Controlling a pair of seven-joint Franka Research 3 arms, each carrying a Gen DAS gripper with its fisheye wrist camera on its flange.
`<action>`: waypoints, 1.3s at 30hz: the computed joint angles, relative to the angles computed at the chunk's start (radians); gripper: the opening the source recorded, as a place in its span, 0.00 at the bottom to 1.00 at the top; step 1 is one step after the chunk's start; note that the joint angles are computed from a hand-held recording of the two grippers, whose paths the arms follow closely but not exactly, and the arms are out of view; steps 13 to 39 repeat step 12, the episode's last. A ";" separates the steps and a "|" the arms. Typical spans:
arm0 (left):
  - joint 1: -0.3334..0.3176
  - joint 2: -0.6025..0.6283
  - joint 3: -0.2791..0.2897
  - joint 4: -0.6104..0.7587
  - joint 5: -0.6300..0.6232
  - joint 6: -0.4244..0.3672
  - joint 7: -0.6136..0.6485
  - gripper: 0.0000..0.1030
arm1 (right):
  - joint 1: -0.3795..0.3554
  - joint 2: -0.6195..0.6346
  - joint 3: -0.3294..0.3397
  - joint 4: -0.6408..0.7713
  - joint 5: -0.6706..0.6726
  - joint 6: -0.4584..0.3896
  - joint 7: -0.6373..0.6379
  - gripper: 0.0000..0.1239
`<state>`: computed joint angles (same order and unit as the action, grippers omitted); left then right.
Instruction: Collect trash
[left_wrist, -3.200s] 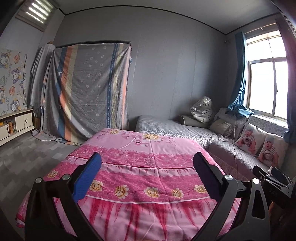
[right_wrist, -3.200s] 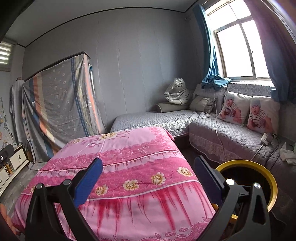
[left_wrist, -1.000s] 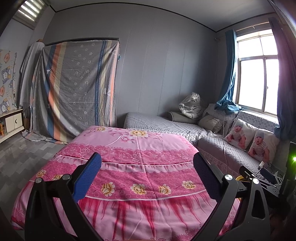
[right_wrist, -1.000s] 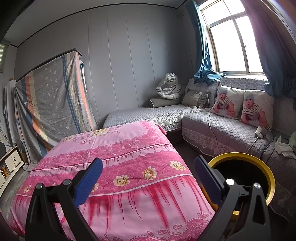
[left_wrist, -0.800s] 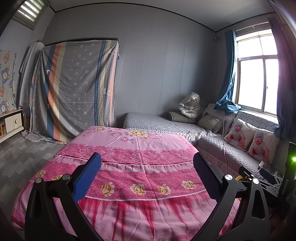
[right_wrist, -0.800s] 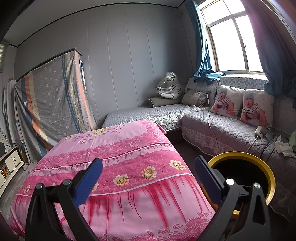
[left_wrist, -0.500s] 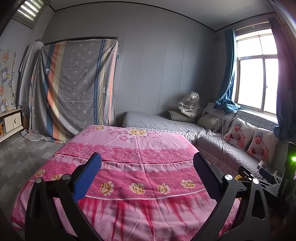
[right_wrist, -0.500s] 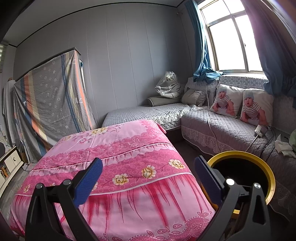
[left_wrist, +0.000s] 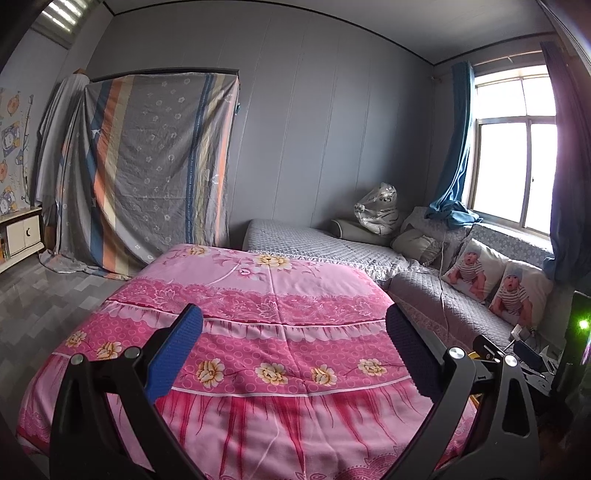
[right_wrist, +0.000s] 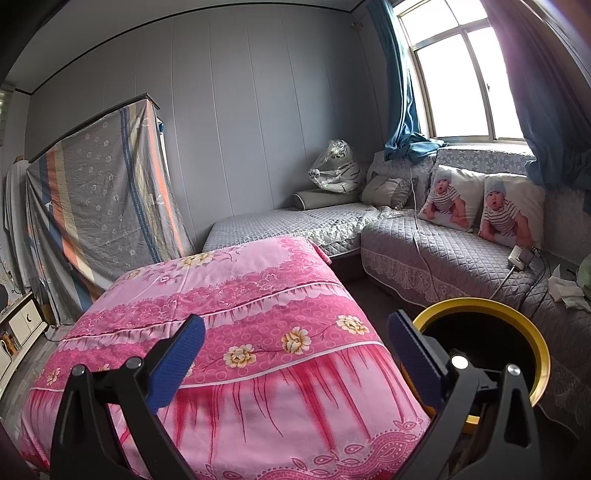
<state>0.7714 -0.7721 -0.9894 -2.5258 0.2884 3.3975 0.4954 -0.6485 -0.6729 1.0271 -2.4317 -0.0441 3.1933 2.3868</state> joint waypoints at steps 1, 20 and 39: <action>0.002 -0.008 -0.003 -0.002 -0.003 -0.001 -0.002 0.92 | -0.002 0.000 0.001 0.002 -0.001 -0.002 0.000 0.77; -0.025 0.019 0.018 -0.005 -0.008 0.018 0.034 0.92 | 0.006 0.008 -0.005 0.004 -0.009 -0.007 0.002 0.77; -0.025 0.019 0.018 -0.005 -0.008 0.018 0.034 0.92 | 0.006 0.008 -0.005 0.004 -0.009 -0.007 0.002 0.77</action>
